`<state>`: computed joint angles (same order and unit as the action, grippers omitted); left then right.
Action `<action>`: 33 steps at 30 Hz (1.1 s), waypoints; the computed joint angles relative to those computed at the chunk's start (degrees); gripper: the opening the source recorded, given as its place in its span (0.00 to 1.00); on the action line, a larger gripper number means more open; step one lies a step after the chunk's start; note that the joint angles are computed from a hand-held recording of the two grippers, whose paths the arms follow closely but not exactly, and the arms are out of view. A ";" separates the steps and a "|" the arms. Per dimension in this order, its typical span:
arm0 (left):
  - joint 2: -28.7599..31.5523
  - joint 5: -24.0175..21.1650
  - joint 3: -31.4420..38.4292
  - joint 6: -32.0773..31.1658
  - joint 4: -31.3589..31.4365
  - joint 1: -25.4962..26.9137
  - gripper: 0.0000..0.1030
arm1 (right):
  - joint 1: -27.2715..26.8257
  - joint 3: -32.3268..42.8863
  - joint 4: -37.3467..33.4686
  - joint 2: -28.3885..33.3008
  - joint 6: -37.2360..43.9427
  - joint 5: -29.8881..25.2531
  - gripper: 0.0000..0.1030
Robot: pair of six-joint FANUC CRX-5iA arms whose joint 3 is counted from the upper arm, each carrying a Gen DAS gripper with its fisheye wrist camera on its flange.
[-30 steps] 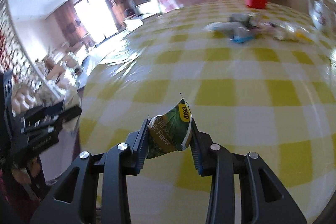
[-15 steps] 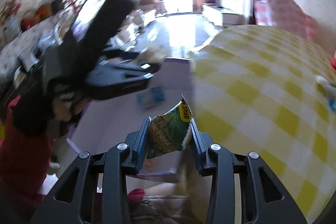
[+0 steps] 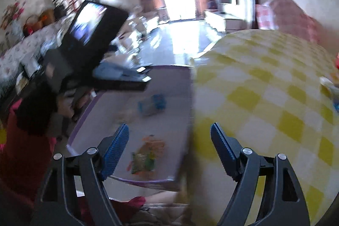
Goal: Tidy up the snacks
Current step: 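Open both tools to drop the snacks into the purple box, then move both tools back over the snack pile on the table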
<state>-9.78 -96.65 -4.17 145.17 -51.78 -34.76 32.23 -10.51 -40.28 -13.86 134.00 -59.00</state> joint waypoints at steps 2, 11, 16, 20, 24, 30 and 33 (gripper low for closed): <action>0.47 0.64 0.59 0.61 0.22 -0.95 0.92 | -2.12 -0.02 0.57 0.31 -0.85 1.75 0.75; 0.87 31.06 3.74 0.57 21.19 5.40 0.97 | -14.93 2.68 3.28 5.72 -10.58 7.85 0.84; 10.08 42.63 12.81 4.78 24.92 6.11 0.99 | -17.80 4.14 15.41 9.91 -23.14 14.02 0.84; 23.44 39.95 25.63 7.65 21.03 5.18 0.99 | -23.93 7.77 15.13 14.77 -26.55 14.58 0.84; 32.94 38.15 34.05 9.40 22.31 6.40 0.99 | -26.72 12.66 20.01 21.61 -34.09 16.88 0.84; 42.61 37.25 44.38 11.89 19.04 7.32 0.99 | -29.48 21.73 20.83 30.05 -40.65 17.29 0.84; 44.94 37.63 47.03 16.30 16.33 7.75 0.99 | -30.02 27.41 19.57 34.24 -41.03 18.46 0.84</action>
